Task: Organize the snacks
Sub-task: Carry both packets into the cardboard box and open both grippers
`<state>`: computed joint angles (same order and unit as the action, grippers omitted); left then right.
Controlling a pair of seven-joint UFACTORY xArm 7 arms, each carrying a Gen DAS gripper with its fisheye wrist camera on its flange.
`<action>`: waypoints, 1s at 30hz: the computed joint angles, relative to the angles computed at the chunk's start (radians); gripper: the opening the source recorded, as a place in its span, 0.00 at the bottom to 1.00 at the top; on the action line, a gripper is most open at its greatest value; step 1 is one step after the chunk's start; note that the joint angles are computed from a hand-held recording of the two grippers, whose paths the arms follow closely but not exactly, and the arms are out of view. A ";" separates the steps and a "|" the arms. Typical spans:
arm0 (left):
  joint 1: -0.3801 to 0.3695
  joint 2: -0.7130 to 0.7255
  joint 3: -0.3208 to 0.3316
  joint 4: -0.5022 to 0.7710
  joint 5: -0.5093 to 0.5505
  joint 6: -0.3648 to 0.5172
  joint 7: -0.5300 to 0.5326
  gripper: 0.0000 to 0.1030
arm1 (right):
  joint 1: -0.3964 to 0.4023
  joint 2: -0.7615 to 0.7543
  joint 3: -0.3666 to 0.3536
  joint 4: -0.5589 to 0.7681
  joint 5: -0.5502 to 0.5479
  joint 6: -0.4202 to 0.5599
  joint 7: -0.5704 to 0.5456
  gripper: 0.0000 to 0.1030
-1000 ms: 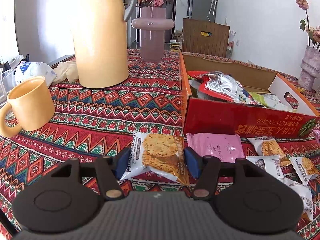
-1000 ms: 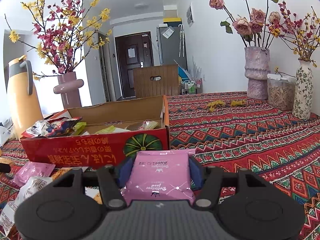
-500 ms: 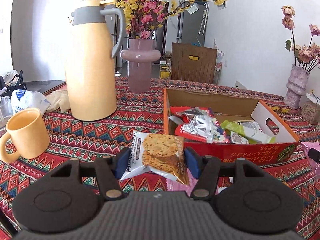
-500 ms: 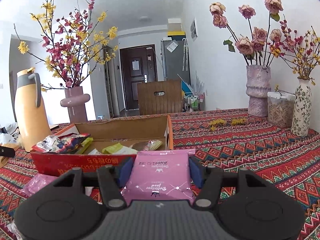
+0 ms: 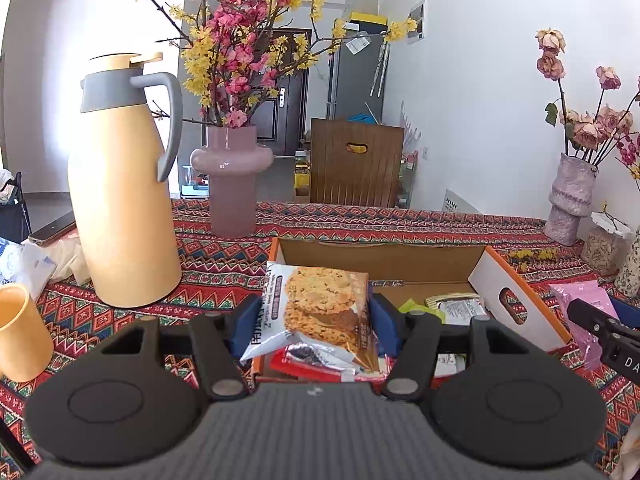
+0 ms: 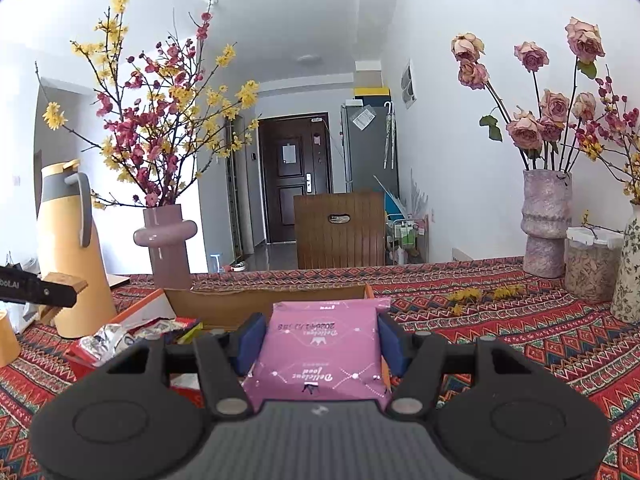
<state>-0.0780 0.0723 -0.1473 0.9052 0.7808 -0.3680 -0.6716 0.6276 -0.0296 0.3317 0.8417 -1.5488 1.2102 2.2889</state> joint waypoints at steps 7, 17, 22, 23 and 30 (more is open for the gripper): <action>-0.037 0.072 -0.031 0.079 -0.143 0.040 0.106 0.59 | -0.042 0.051 -0.046 0.076 -0.074 -0.073 -0.041 0.58; -0.117 0.191 -0.025 0.150 -0.412 0.044 0.327 0.59 | -0.057 0.144 -0.096 0.149 -0.113 -0.133 -0.047 0.58; -0.094 0.216 -0.054 0.147 -0.468 0.007 0.384 0.59 | -0.053 0.165 -0.108 0.157 -0.109 -0.147 -0.045 0.58; -0.082 0.220 -0.064 0.147 -0.464 0.005 0.384 0.59 | -0.053 0.167 -0.110 0.157 -0.107 -0.153 -0.047 0.58; -0.041 0.233 -0.102 0.151 -0.447 0.007 0.380 0.59 | -0.042 0.178 -0.115 0.165 -0.104 -0.159 -0.061 0.58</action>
